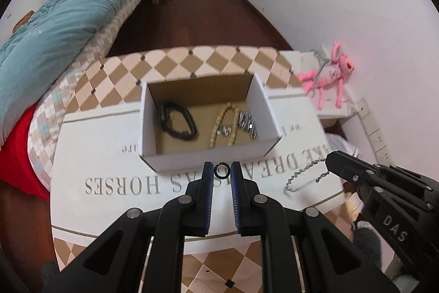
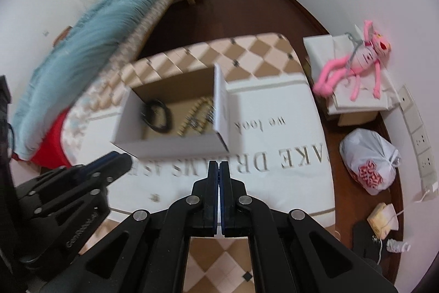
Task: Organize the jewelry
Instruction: 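Carry the ring and link bracelet into the box and open both tools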
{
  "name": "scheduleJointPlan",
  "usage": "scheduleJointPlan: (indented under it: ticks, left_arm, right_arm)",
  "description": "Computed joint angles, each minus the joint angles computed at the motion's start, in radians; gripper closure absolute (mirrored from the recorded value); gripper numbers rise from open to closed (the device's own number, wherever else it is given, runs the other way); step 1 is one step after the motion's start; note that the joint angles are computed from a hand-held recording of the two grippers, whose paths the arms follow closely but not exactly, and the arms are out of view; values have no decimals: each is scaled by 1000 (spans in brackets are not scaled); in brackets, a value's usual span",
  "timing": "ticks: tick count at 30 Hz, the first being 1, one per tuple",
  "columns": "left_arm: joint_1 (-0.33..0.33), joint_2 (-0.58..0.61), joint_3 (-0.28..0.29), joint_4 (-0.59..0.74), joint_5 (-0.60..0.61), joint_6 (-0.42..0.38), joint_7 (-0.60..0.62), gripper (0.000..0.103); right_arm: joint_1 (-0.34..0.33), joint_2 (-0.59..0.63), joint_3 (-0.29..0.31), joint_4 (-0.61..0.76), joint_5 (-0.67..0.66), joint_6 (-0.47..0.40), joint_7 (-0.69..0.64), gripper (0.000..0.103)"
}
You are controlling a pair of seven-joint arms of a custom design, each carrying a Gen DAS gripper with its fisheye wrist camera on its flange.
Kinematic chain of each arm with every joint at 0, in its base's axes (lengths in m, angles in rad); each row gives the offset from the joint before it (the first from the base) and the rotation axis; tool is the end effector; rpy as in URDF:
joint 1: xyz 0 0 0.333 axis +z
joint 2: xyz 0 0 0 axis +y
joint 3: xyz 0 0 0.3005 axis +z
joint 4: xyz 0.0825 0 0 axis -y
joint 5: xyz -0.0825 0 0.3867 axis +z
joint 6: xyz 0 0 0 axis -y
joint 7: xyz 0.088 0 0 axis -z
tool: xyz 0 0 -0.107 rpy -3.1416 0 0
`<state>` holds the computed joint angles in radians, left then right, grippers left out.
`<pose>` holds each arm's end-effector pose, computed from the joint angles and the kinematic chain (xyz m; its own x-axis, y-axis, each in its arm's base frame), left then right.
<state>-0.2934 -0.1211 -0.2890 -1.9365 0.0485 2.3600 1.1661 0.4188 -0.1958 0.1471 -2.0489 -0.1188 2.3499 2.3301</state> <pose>0.4746 -0.3206 0.5788 -0.2404 -0.9624 0.1266 -0.8522 0.1468 -0.5022 0.4589 0.2954 0.5621 -0.0725 -0.9731 -0.2188 -0.8844 0.1642 -0.4368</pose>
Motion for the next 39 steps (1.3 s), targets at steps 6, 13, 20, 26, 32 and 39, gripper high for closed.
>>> scheduleJointPlan:
  ticks: [6,13,20,26,32,39]
  left_arm:
    - [17,22,25,85,-58,-35,44,93]
    - [38,154,53,257,-102,-125,100,93]
    - [40,349,76,483,-135,-257,127,93]
    - [36,494,82,667,-171,-370,146,92]
    - [27,551,94,746,-184,-439,129,32]
    - [24,446,127,595,-85,-354,58,5]
  right_arm:
    - [-2,15,-8,107,11,11,-53,102]
    - [-13,150,-19,306,49,-18,-150,103]
    - [-23,330,-22,496,69,-110,-198,103]
    - [-19,458,-27,630,59,-191,-206,103]
    - [-34,522,-36,689,105,-270,-193,101]
    - [-34,465,-46,598,71,-279,-154,52]
